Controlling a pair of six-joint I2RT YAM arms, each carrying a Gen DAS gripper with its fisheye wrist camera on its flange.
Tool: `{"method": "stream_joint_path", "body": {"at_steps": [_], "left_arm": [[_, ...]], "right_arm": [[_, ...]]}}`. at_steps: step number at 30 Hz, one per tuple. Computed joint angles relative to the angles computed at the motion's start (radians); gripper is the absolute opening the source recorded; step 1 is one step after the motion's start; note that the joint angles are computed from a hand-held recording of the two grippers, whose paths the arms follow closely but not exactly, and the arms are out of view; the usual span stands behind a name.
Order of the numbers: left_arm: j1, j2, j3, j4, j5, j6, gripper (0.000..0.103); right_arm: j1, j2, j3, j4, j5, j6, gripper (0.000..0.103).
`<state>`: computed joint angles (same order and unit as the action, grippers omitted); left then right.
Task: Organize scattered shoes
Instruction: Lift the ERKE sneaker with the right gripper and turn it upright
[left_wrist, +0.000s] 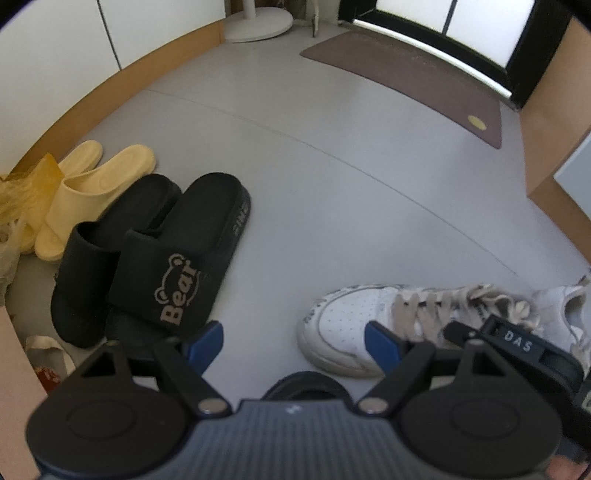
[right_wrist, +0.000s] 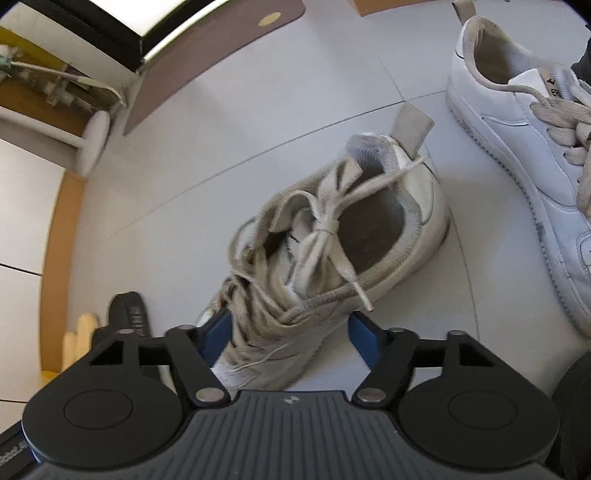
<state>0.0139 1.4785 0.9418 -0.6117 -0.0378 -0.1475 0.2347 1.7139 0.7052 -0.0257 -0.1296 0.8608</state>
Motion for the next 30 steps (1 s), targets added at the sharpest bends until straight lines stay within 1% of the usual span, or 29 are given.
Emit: {"method": "stream_joint_path", "body": {"at_steps": [2, 5, 9, 13, 17, 19, 22, 24, 26, 27, 28, 29, 30], "left_arm": [[0.006, 0.012, 0.003, 0.004, 0.003, -0.009, 0.085], [0.006, 0.024, 0.008, 0.004, 0.002, -0.02, 0.085], [-0.011, 0.039, 0.01, 0.011, -0.012, -0.015, 0.085], [-0.029, 0.05, 0.01, 0.022, -0.014, -0.013, 0.085], [-0.028, 0.065, 0.006, 0.03, -0.015, 0.003, 0.085], [-0.023, 0.075, 0.008, 0.031, -0.023, 0.007, 0.085], [-0.005, 0.085, 0.019, 0.032, -0.017, -0.011, 0.085], [-0.003, 0.086, 0.02, 0.035, -0.02, -0.018, 0.085], [-0.014, 0.076, 0.007, 0.041, -0.029, 0.002, 0.085], [-0.018, 0.075, 0.005, 0.042, -0.034, 0.012, 0.085], [-0.021, 0.074, 0.002, 0.042, -0.039, 0.021, 0.085], [-0.018, 0.073, 0.003, 0.04, -0.041, 0.028, 0.085], [-0.016, 0.072, 0.003, 0.038, -0.044, 0.034, 0.085]], "right_arm": [[-0.01, 0.002, 0.0, 0.01, -0.004, -0.021, 0.056], [-0.032, 0.015, 0.019, 0.016, -0.005, -0.089, 0.053], [-0.055, 0.034, 0.057, 0.008, 0.013, -0.161, 0.049], [-0.074, 0.045, 0.082, 0.009, 0.03, -0.23, 0.043], [-0.076, 0.05, 0.131, -0.05, 0.089, -0.412, 0.037], [-0.075, 0.053, 0.161, -0.084, 0.114, -0.479, 0.034], [-0.069, 0.044, 0.17, -0.102, 0.148, -0.515, 0.031], [-0.068, 0.028, 0.165, -0.108, 0.172, -0.546, 0.031], [-0.075, 0.01, 0.16, -0.104, 0.159, -0.547, 0.033], [-0.085, -0.001, 0.163, -0.103, 0.135, -0.538, 0.036], [-0.083, 0.006, 0.169, -0.101, 0.13, -0.531, 0.047], [-0.092, -0.001, 0.172, -0.108, 0.096, -0.517, 0.062], [-0.087, -0.006, 0.167, -0.105, 0.081, -0.513, 0.07]]}}
